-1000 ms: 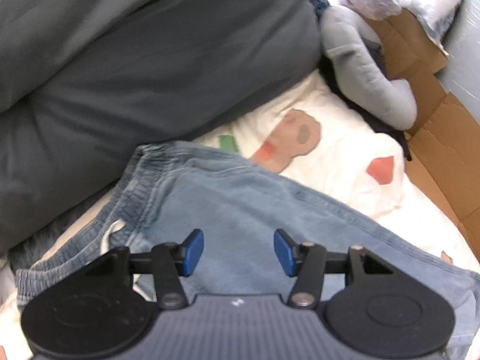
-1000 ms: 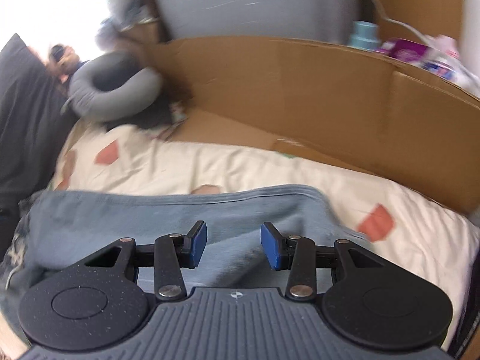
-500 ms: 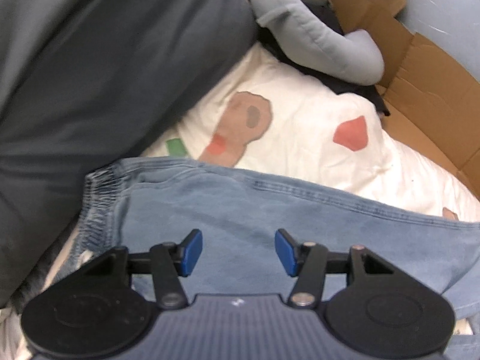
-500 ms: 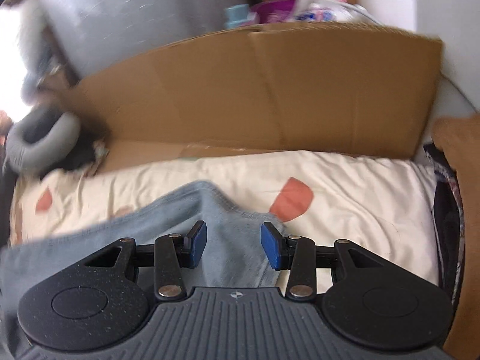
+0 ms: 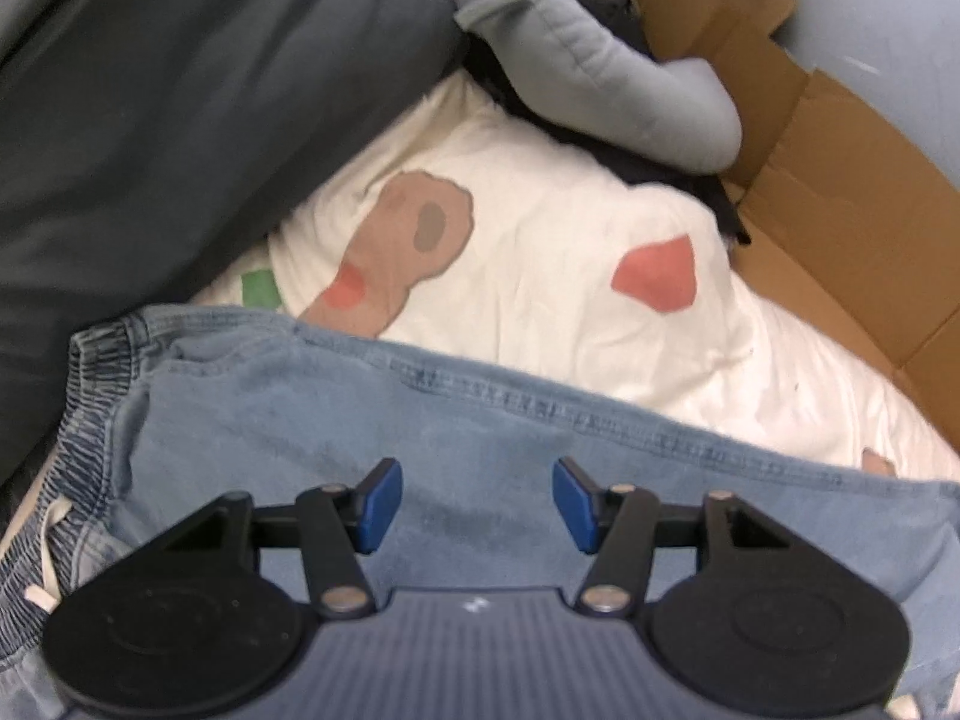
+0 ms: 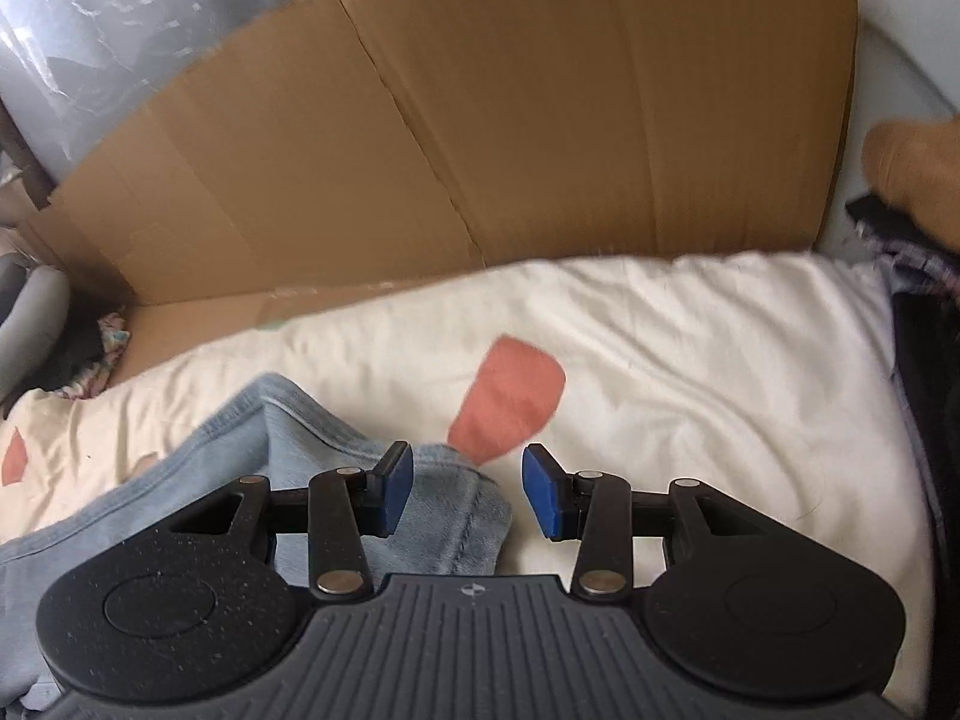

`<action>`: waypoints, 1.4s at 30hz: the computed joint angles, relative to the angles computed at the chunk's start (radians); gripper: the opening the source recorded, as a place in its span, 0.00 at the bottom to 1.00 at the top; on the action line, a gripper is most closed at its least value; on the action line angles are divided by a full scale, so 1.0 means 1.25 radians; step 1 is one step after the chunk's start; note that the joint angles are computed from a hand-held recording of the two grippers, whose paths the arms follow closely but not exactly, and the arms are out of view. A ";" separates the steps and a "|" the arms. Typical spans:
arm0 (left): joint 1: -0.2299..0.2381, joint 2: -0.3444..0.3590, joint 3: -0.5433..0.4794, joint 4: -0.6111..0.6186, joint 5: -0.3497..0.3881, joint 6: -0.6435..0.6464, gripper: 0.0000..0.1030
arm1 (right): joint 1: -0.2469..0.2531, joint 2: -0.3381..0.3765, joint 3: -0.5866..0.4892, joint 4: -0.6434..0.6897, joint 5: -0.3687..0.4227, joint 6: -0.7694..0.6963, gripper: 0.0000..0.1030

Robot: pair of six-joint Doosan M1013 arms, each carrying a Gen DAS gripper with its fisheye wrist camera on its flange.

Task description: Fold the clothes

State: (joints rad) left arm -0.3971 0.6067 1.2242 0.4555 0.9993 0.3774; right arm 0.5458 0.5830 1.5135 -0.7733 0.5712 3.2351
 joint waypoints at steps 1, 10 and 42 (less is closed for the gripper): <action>0.000 0.000 0.003 -0.005 -0.001 0.000 0.57 | 0.000 0.003 0.000 0.000 -0.001 0.000 0.48; -0.002 0.002 0.021 -0.029 0.005 0.014 0.57 | 0.000 0.031 -0.021 0.057 -0.022 -0.097 0.57; 0.008 0.021 0.014 0.008 -0.044 0.006 0.57 | 0.004 0.046 -0.101 -0.156 0.160 -0.311 0.20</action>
